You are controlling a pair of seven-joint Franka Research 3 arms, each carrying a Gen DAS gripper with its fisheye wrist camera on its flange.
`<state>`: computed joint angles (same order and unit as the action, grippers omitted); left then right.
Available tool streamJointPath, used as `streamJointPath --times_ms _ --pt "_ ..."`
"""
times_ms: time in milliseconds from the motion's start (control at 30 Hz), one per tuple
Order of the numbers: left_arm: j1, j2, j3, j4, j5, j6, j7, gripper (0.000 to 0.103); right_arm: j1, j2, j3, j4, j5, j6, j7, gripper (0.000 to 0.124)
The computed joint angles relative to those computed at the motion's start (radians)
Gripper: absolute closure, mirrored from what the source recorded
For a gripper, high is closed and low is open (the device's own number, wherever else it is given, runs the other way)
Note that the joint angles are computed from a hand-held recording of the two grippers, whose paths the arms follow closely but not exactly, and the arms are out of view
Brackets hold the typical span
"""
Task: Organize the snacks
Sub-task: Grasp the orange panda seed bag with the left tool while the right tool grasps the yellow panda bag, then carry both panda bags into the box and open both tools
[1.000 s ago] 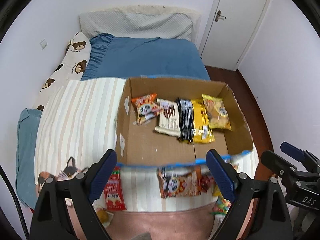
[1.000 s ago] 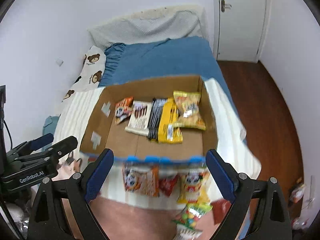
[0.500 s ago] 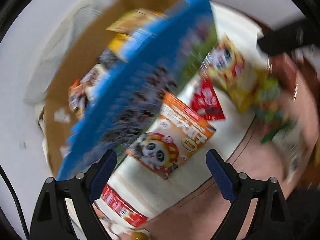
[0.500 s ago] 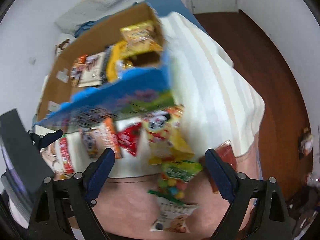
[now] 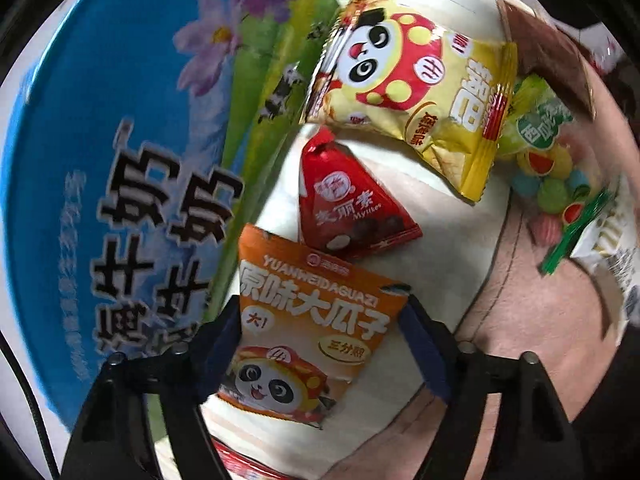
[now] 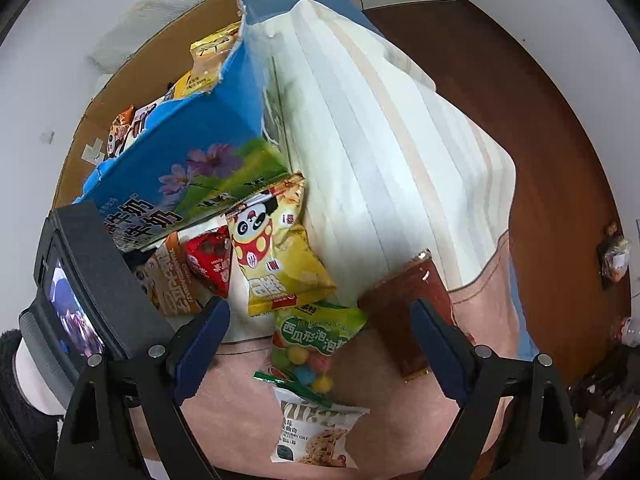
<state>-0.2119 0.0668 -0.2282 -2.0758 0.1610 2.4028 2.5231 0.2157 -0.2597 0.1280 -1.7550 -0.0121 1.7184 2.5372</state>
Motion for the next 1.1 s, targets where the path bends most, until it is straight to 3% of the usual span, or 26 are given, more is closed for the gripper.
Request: streamJointPath --times_ms 133,200,300,433,500,533,667,867,1000,1100 --pt "0.015 0.029 0.016 0.067 -0.036 -0.115 -0.121 0.035 0.005 0.056 -0.005 0.059 -0.008 -0.013 -0.049 0.03" --pt "0.028 0.058 0.032 0.122 -0.044 -0.211 -0.267 0.035 0.012 0.098 -0.008 0.101 -0.015 -0.021 -0.075 0.03" --pt "0.074 0.146 0.063 0.261 -0.139 -0.425 -0.509 0.035 0.026 0.165 -0.016 0.157 -0.023 -0.029 -0.107 0.03" --pt "0.154 0.221 0.083 0.344 -0.239 -0.523 -0.687 0.035 0.051 0.264 -0.029 0.234 -0.038 -0.053 -0.141 0.032" --pt "0.189 0.242 0.085 0.366 -0.267 -0.54 -0.723 0.035 0.067 0.323 -0.036 0.285 -0.053 -0.105 -0.164 0.049" --pt "0.2 0.256 0.082 0.385 -0.274 -0.55 -0.731 0.035 0.074 0.353 -0.04 0.31 -0.048 -0.135 -0.175 0.066" --pt "0.239 0.288 0.075 0.422 -0.274 -0.581 -0.686 0.034 0.113 0.394 -0.046 0.346 -0.064 -0.161 -0.222 0.07" --pt "0.246 0.297 0.064 0.401 -0.244 -0.551 -0.653 0.032 0.154 0.434 -0.033 0.411 0.065 -0.207 -0.304 0.072" --pt "0.211 0.271 0.048 0.366 -0.202 -0.533 -0.651 0.03 0.175 0.434 -0.039 0.393 0.079 -0.182 -0.277 0.069" --pt "0.191 0.242 0.045 0.318 -0.149 -0.495 -0.6 0.029 0.167 0.391 -0.048 0.316 0.101 -0.119 -0.239 0.068"
